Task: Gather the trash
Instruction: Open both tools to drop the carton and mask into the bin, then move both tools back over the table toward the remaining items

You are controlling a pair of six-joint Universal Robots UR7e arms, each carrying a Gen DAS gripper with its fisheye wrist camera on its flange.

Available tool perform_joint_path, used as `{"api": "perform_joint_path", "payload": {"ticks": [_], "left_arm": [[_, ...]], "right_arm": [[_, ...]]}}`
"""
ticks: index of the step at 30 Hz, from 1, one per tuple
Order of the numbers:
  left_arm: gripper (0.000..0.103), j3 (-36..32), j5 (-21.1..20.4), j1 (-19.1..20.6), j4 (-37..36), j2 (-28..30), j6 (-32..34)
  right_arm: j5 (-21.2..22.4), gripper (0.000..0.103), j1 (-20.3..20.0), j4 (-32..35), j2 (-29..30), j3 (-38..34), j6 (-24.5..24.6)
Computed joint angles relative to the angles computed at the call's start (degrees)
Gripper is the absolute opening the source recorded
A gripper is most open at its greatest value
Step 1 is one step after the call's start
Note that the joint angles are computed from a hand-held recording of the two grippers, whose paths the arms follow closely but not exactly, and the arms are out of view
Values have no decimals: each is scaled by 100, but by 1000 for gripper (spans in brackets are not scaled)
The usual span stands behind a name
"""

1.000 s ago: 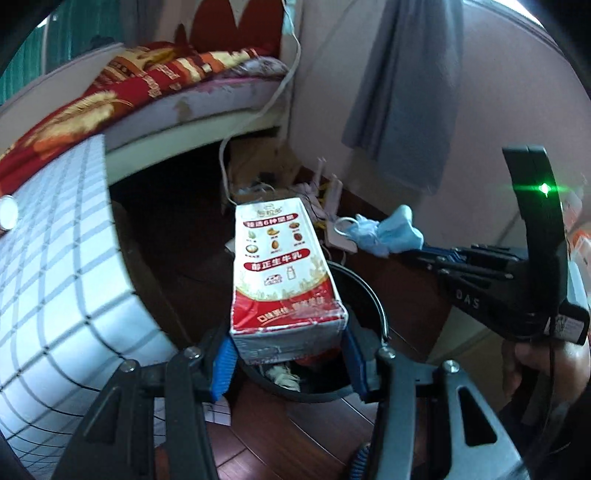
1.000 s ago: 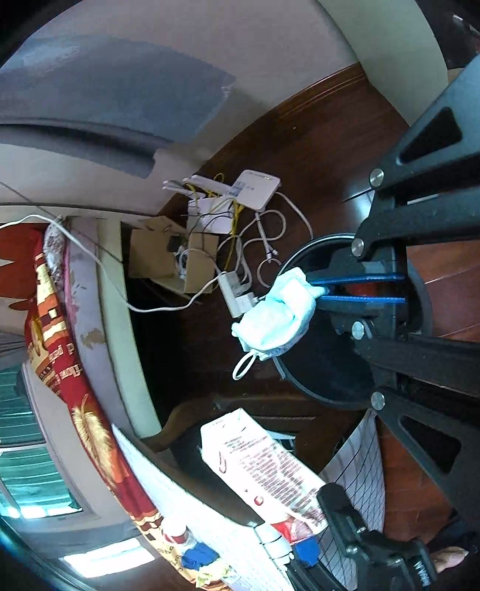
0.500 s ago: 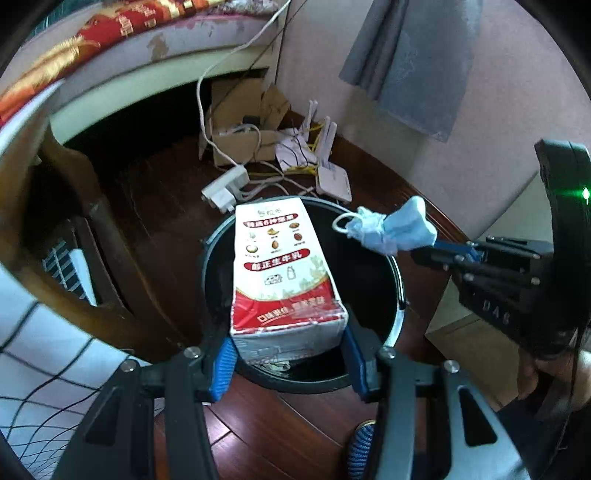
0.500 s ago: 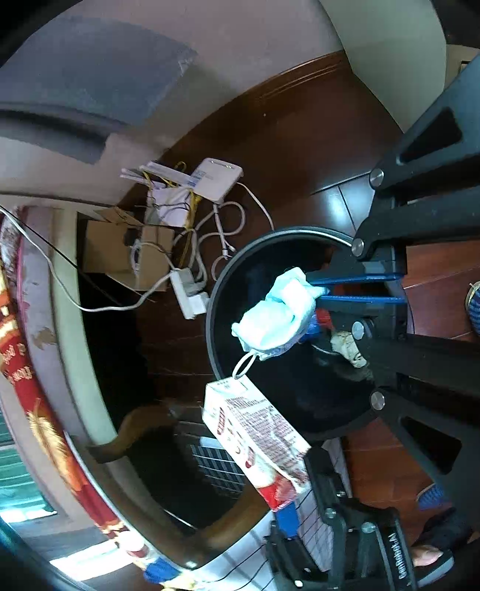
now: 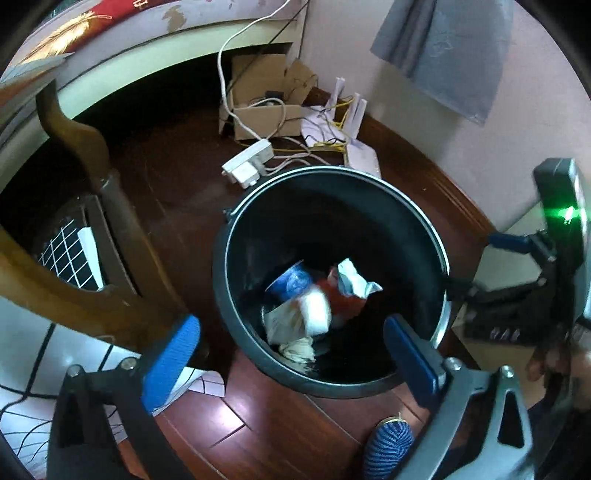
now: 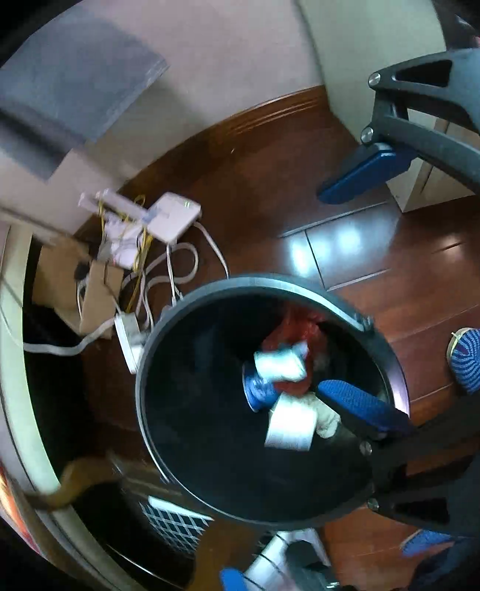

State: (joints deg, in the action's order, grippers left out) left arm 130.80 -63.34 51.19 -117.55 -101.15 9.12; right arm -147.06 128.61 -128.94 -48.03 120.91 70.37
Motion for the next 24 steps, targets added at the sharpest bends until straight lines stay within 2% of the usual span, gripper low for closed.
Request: {"api": "perform_joint_path", "payload": {"ticks": [1, 6, 13, 24], "left_arm": [[101, 25, 57, -16, 2, -18, -12], [102, 103, 191, -145, -34, -247, -18], [102, -16, 120, -334, 89, -497, -112], [102, -301, 221, -717, 379, -958, -404]], "right_arm": [[-79, 103, 31, 34, -49, 22, 115], [-271, 103, 157, 518, -189, -58, 537], [-372, 103, 422, 1145, -319, -272, 1062], [-536, 103, 870, 1718, -223, -718, 1275]]}}
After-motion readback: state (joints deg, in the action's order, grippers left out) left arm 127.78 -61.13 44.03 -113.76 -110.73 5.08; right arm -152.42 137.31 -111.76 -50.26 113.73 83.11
